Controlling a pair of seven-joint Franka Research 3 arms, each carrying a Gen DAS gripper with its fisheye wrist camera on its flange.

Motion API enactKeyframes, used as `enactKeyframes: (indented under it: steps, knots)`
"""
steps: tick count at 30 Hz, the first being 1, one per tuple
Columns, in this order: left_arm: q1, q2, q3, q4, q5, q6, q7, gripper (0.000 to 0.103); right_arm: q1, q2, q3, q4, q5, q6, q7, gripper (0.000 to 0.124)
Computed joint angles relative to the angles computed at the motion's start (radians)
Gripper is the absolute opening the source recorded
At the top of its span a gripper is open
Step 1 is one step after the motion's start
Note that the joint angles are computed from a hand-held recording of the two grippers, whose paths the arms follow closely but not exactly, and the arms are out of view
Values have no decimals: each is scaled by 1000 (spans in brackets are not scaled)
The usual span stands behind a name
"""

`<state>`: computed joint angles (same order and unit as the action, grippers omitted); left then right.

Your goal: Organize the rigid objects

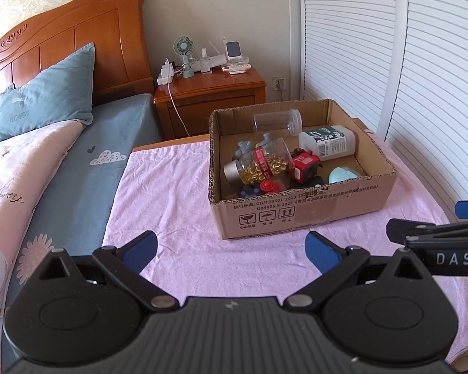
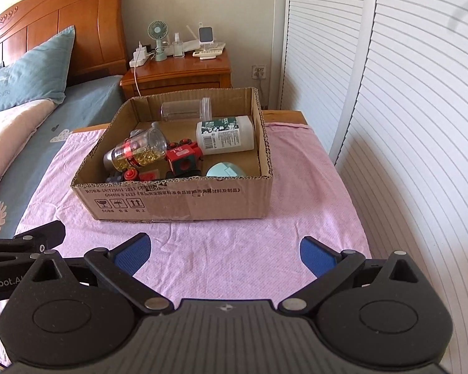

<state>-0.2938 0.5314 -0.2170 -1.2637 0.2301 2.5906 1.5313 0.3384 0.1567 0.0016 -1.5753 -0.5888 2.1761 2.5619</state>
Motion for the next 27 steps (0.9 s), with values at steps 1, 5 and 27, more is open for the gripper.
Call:
enactKeyframes:
  steps: [1,5,27]
  knots:
    - [0,-1,0,-1,0,1,-1,100,1,0,0,1,-4,-2,1,103]
    - [2,-6,-4,-6,-4,5,3,100,4,0,0,4,-17,-9,5,103]
    - [3,2,-8,10,-22,-8,13,100,9,1,0,13,-38,-29,10,103]
